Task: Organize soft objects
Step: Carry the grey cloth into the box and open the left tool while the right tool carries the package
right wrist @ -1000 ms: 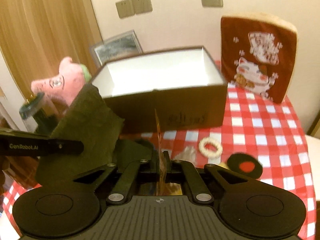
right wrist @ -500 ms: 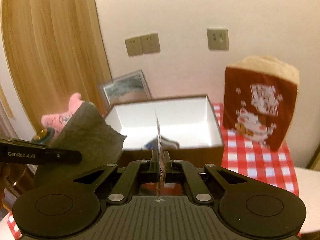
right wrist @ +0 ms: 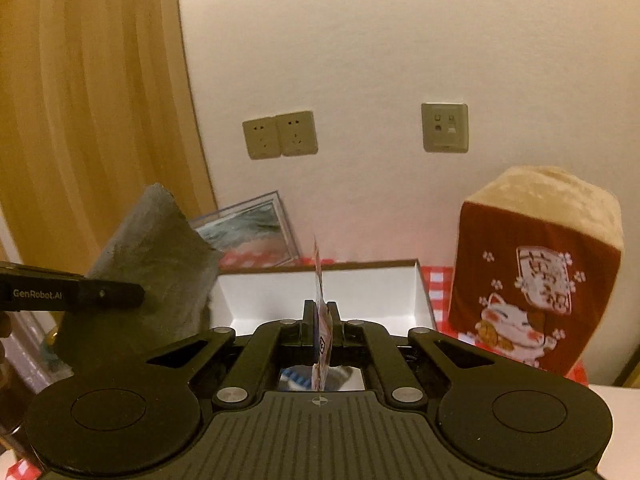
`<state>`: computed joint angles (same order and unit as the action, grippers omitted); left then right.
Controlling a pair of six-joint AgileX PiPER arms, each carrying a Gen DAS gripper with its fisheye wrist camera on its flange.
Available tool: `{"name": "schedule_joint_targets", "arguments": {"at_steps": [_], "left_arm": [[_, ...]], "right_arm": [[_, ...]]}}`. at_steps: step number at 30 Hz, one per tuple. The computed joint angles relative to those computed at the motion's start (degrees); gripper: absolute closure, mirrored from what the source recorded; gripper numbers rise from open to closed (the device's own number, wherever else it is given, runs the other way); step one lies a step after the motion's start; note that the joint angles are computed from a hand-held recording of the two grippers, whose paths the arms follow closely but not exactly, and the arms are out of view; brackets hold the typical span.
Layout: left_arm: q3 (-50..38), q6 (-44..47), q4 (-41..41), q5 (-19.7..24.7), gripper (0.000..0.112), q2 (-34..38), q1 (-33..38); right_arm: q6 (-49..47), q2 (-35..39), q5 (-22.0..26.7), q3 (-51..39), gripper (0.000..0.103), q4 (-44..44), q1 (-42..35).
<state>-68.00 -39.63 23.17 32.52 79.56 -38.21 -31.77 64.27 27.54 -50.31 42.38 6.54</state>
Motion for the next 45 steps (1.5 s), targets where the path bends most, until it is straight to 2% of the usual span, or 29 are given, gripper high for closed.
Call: {"name": "schedule_joint_targets", "arguments": {"at_steps": [6, 19, 21, 24, 38, 45], "left_arm": [[-4.32, 4.67, -3.97, 0.02, 0.108, 5.67, 4.28], [-15.41, 12.04, -10.00, 3.41, 0.107, 18.52, 8.92], [-17.04, 12.74, -11.18, 3.62, 0.104, 20.27, 9.36], [-18.78, 14.07, -12.96, 4.17, 0.088, 22.18, 9.87], [-19.06, 16.04, -16.67, 8.12, 0.086, 23.38, 10.48], [-19.17, 16.87, -17.60, 8.91, 0.086, 23.42, 10.27]], "right_arm": [[-2.16, 5.91, -2.77, -3.65, 0.101, 1.64, 0.49], [-3.47, 14.98, -6.59, -7.41, 0.101, 2.96, 1.15], [-3.23, 15.99, -6.96, -7.70, 0.101, 2.85, 1.20], [-2.74, 17.31, -7.26, -8.02, 0.101, 2.71, 1.15], [-4.00, 21.31, -7.31, -9.12, 0.101, 3.82, 0.93], [-3.08, 23.74, -9.29, -10.95, 0.101, 2.70, 2.51]]}}
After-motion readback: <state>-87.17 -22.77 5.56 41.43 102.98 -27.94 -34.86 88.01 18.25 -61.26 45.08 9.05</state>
